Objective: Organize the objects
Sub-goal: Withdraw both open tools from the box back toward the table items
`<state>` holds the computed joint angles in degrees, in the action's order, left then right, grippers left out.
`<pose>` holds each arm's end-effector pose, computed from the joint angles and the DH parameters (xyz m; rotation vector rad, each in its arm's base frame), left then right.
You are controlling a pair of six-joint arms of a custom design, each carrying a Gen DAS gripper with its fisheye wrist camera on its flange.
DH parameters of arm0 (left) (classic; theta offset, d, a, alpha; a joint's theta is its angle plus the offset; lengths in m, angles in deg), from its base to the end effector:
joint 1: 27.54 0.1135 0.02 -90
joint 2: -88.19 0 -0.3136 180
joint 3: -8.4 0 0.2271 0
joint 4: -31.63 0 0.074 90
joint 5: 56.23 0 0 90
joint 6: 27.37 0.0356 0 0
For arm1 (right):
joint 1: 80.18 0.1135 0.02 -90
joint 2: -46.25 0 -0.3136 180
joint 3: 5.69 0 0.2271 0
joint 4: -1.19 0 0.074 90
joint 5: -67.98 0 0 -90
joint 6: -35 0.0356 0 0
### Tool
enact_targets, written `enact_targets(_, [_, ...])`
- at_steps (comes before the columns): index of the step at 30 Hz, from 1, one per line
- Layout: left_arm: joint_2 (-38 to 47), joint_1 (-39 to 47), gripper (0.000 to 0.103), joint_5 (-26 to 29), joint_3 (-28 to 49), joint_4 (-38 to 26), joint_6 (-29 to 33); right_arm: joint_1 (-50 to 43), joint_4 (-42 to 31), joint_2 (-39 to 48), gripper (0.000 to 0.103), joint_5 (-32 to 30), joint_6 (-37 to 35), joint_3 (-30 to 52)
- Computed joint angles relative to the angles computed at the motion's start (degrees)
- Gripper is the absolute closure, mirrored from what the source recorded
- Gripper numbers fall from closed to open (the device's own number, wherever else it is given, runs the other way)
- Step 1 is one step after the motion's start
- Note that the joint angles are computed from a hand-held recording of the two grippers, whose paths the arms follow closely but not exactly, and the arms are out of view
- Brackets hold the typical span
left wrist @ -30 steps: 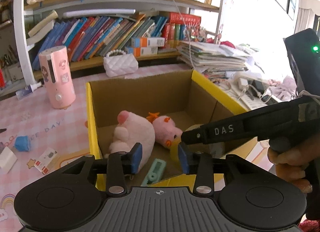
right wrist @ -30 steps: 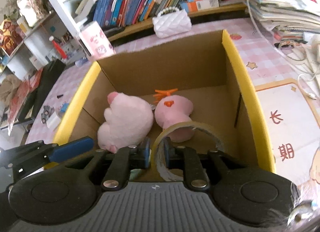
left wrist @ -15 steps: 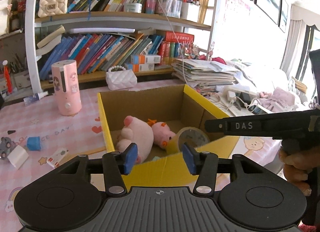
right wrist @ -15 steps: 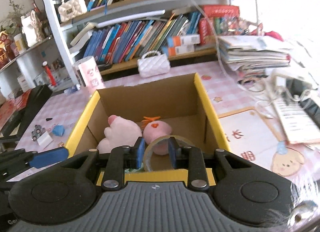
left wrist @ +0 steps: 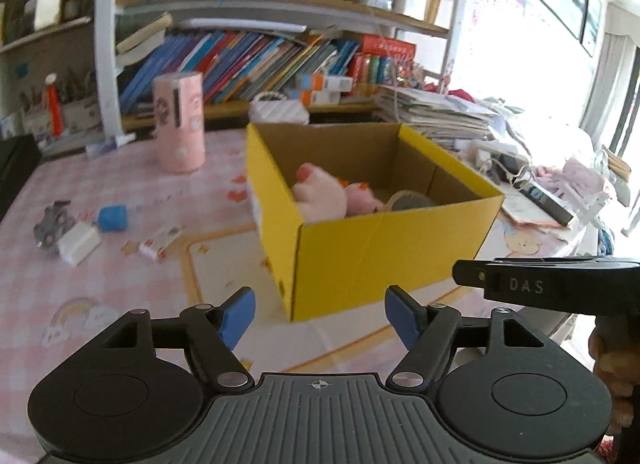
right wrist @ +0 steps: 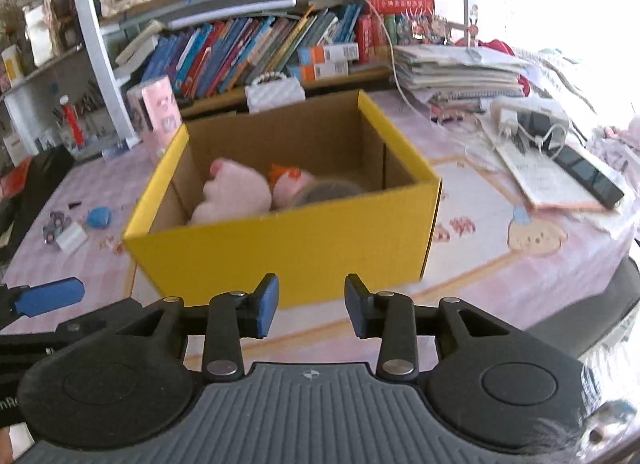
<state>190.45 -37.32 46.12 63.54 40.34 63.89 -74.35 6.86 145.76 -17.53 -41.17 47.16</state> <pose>0.3203 -0.0629 0.1860 0.3320 2.2176 -0.3220 0.3090 0.0287 0.1858 0.2001 2.2764 0.0896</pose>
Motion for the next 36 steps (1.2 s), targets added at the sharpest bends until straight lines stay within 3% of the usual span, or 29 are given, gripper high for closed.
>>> enact_targets(8, [-2.29, 3.14, 0.029, 0.73, -4.09, -1.37, 1.4, 5.68, 0.19, -2.03, 0.057, 3.26, 2.36, -3.88])
enact_targets(19, [-5.81, 7.08, 0.027, 1.87, -9.1, -2.15, 4.5, 12.74, -0.68, -3.21, 0.052, 5.29, 5.79, -6.29])
enact_targets(26, [-8.24, 10.99, 0.026, 3.08, -11.72, -2.67, 6.32, 17.03, -1.23, -3.49, 0.042, 6.26, 7.86, -6.82])
enact_targets(36, [-12.19, 17.54, 0.025, 4.75, -14.43, -3.43, 8.55, 22.99, -2.14, -2.81, 0.04, 7.6, 9.44, -4.96])
